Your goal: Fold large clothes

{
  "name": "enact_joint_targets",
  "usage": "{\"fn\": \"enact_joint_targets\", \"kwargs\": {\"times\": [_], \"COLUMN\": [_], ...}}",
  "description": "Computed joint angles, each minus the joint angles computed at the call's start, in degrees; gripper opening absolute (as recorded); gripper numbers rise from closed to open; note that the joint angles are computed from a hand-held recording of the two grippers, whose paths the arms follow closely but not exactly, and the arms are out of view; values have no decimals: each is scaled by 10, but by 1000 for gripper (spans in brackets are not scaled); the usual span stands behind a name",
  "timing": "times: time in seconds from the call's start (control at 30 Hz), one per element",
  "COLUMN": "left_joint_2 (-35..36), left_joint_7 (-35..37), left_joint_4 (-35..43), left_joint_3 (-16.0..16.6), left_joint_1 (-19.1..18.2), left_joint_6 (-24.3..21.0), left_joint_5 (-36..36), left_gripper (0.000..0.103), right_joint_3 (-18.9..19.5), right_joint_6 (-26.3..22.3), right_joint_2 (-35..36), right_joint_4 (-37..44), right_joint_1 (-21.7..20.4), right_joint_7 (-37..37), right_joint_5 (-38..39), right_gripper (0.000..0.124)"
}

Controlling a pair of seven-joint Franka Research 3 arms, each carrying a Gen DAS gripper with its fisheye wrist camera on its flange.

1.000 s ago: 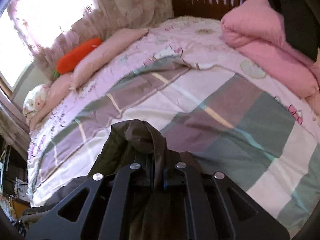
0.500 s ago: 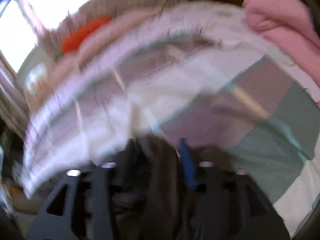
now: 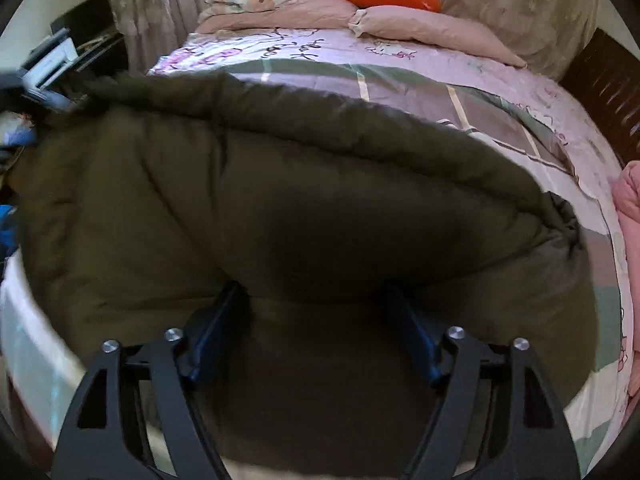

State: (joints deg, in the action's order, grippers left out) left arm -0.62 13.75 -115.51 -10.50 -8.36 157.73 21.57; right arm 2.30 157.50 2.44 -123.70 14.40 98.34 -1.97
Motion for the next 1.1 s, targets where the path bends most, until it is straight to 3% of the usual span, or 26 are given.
{"fn": "enact_joint_targets", "kwargs": {"times": [0.03, 0.07, 0.13, 0.2, 0.27, 0.33, 0.43, 0.47, 0.53, 0.63, 0.7, 0.77, 0.8, 0.9, 0.97, 1.0, 1.07, 1.1], "left_joint_2": [-17, -44, -73, -84, -69, -11, 96, 116, 179, 230, 242, 248, 256, 262, 257, 252, 243, 239], "left_joint_7": [-1, -32, -104, -139, -93, 52, 204, 222, 259, 254, 246, 228, 207, 166, 124, 122, 126, 102], "left_joint_4": [-10, -19, -7, 19, 36, 75, 168, 183, 232, 268, 277, 280, 290, 284, 264, 251, 235, 239], "left_joint_3": [3, -14, -28, -59, -56, -40, -47, -55, -54, -26, -15, -5, 7, 27, 41, 35, 27, 35], "left_joint_1": [-4, 12, 11, 13, -5, -42, -83, -82, -98, -124, -125, -124, -131, -126, -124, -113, -96, -102], "left_joint_6": [0, -18, -98, -189, -177, -137, -174, -182, -218, -251, -252, -252, -266, -286, -305, -294, -276, -296], "left_joint_5": [-16, 8, 103, 164, 141, 35, -32, -40, -53, -20, -15, -12, 7, 30, 56, 50, 36, 53], "left_gripper": [42, 55, 76, 78, 77, 69, 41, 33, 31, 31, 29, 14, 11, 5, 5, 5, 5, 5], "right_joint_3": [0, -2, -4, -3, 1, 4, 14, 17, 16, -10, -55, -96, -108, -123, -152, -150, -125, -124], "right_joint_6": [6, 16, 37, 48, 45, 34, 28, 23, 20, 26, 33, 21, 0, -20, -59, -49, -32, -34], "right_joint_2": [8, 21, 39, 56, 64, 63, 53, 51, 47, 49, 55, 67, 76, 86, 91, 85, 75, 72], "right_joint_4": [6, 14, 22, 35, 50, 58, 58, 61, 61, 62, 66, 76, 86, 87, 93, 82, 69, 72], "right_joint_1": [-1, -3, -4, -9, -13, -16, -28, -37, -46, -47, -34, -30, -41, -78, -75, -87, -116, -116], "right_joint_7": [0, 0, -5, -14, -14, -21, -81, -110, -141, -121, -14, 96, 132, 200, 293, 318, 297, 306], "right_joint_5": [7, 17, 38, 76, 123, 158, 220, 256, 304, 267, 128, 13, -8, -14, -84, -85, -29, -40], "right_gripper": [82, 85, 87, 88, 89, 89, 87, 85, 82, 76, 74, 74, 76, 76, 79, 81, 81, 81]}}
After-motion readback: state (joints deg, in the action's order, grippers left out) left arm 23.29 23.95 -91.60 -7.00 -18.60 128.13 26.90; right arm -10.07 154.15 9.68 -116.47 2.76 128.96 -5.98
